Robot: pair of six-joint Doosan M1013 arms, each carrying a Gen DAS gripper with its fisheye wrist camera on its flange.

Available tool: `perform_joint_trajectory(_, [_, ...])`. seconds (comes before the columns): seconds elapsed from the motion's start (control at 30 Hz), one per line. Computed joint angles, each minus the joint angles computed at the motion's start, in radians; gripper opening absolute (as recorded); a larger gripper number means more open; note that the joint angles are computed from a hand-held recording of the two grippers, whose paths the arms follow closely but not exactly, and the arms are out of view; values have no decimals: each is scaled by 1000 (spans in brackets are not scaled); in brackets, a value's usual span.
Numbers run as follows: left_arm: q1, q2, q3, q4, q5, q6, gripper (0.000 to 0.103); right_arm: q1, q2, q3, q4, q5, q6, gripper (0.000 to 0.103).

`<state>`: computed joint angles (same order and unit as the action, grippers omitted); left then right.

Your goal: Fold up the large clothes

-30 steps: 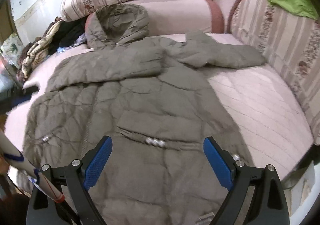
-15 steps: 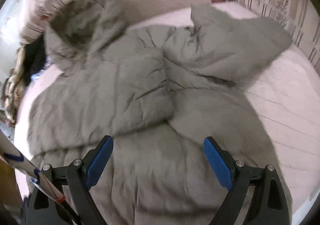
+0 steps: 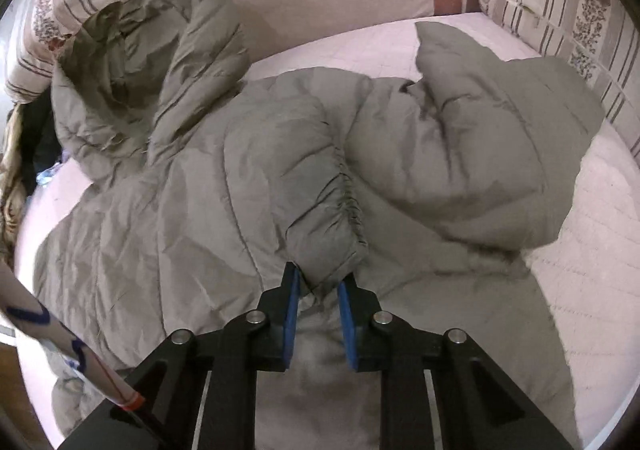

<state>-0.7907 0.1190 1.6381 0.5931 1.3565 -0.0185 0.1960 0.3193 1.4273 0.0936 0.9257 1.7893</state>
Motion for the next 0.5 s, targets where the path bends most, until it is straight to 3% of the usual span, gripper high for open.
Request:
perform_joint_trajectory(0.07, [3,2,-6,-6,-7,10,57,-4,8,1,-1,3,-2,20])
perform_joint_trajectory(0.17, [1,-3,-9,1,-31,6,57,-14,6,12,18,1,-33,29])
perform_joint_trajectory(0.23, [-3,-7,-10,11,-42,-4,57,-32,-8,23,58,-3,-66,41])
perform_joint_trajectory(0.37, [-9,-13,-8,2,-98,-10,57,-109,-55,63,196,7,-170,45])
perform_joint_trajectory(0.5, [-26,1,-20,2,-96,1,57,-205,-96,107,251,6,-207,57])
